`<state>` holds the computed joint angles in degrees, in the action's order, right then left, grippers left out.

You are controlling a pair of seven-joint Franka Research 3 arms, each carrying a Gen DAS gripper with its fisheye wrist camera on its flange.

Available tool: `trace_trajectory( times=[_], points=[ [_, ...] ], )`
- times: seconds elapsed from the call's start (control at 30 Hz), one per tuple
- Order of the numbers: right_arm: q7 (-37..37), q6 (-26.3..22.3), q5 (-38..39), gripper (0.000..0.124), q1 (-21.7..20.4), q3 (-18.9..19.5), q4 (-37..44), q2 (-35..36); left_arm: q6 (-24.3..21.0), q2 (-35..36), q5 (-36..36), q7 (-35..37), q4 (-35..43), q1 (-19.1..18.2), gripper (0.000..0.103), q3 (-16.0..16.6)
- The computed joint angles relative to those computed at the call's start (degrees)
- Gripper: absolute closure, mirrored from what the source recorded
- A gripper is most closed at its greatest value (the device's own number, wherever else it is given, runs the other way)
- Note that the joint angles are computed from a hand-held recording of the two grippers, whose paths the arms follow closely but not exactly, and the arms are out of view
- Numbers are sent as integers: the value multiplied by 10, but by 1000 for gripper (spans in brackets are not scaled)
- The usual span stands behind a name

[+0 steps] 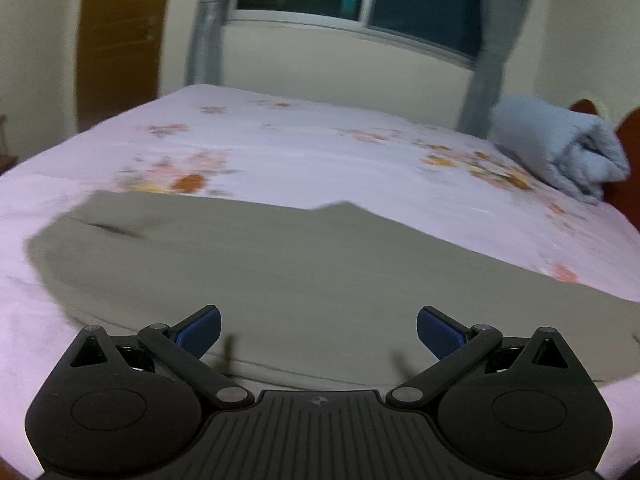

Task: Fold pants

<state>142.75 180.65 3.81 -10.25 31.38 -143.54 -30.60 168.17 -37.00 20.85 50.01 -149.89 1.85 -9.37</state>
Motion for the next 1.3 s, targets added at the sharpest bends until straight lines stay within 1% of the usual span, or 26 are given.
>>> trace_trajectory(
  times=[0.03,0.07,0.1,0.13,0.17,0.2,0.23,0.27,0.33,0.4,0.47,0.5,0.53,0.57,0.63,0.67,0.7,0.77,0.8,0.9,1.0,1.1,1.17,1.2,1.23,1.3],
  points=[
    [6,10,14,31,18,-20,-21,-9,7,8,-3,-8,3,-6,0,-9],
    [21,17,21,33,44,-52,-45,-19,13,23,-10,-11,11,-21,0,-14],
    [14,26,60,48,74,-83,-69,-28,11,34,-11,-18,19,-26,0,-25],
    [3,36,94,59,86,-93,-84,-31,9,44,-9,-26,28,-29,0,-38],
    [24,31,89,71,78,-91,-94,-38,14,58,-4,-34,38,-31,0,-50],
    [49,28,84,72,78,-95,-104,-42,19,73,0,-42,48,-35,0,-61],
    [36,44,118,72,98,-111,-115,-38,19,85,3,-50,59,-41,0,-69],
    [30,58,134,72,130,-141,-127,-35,19,99,7,-65,71,-40,0,-83],
    [25,58,150,72,142,-151,-130,-26,20,123,10,-82,91,-58,0,-91],
    [17,78,168,72,172,-174,-134,-11,8,146,27,-98,115,-64,0,-106],
    [14,90,185,72,169,-164,-136,-2,7,165,62,-126,137,-56,0,-131],
    [15,95,195,72,165,-155,-136,0,-1,176,69,-131,150,-65,0,-131],
    [17,107,205,73,170,-156,-136,8,-16,189,74,-135,164,-75,0,-132],
    [15,114,214,73,172,-156,-142,6,-37,202,75,-132,178,-88,0,-128],
    [7,127,226,73,186,-167,-146,7,-109,230,68,-116,208,-117,0,-122],
    [2,130,230,73,196,-176,-148,8,-122,235,90,-128,209,-120,0,-127],
    [-2,130,237,73,199,-177,-152,1,-127,233,146,-159,204,-113,0,-143],
    [-10,141,246,73,211,-187,-153,4,-146,226,203,-180,197,-119,0,-153],
    [-13,146,250,73,217,-192,-153,6,-144,221,216,-195,192,-123,0,-151],
    [-16,169,271,73,225,-197,-156,12,-124,198,211,-227,179,-140,0,-125],
    [-24,177,280,75,240,-210,-154,18,-106,177,233,-281,173,-128,0,-126],
    [-35,183,289,77,243,-209,-148,25,-119,189,224,-261,184,-135,0,-118],
    [-42,184,293,78,245,-211,-141,34,-134,216,202,-243,197,-145,0,-111],
    [-48,178,301,79,236,-201,-137,36,-138,225,212,-249,198,-144,0,-115],
    [-50,175,306,80,233,-198,-134,40,-138,226,243,-267,196,-138,0,-123],
    [-49,182,315,84,239,-200,-131,48,-140,226,258,-285,195,-141,0,-121]
  ],
)
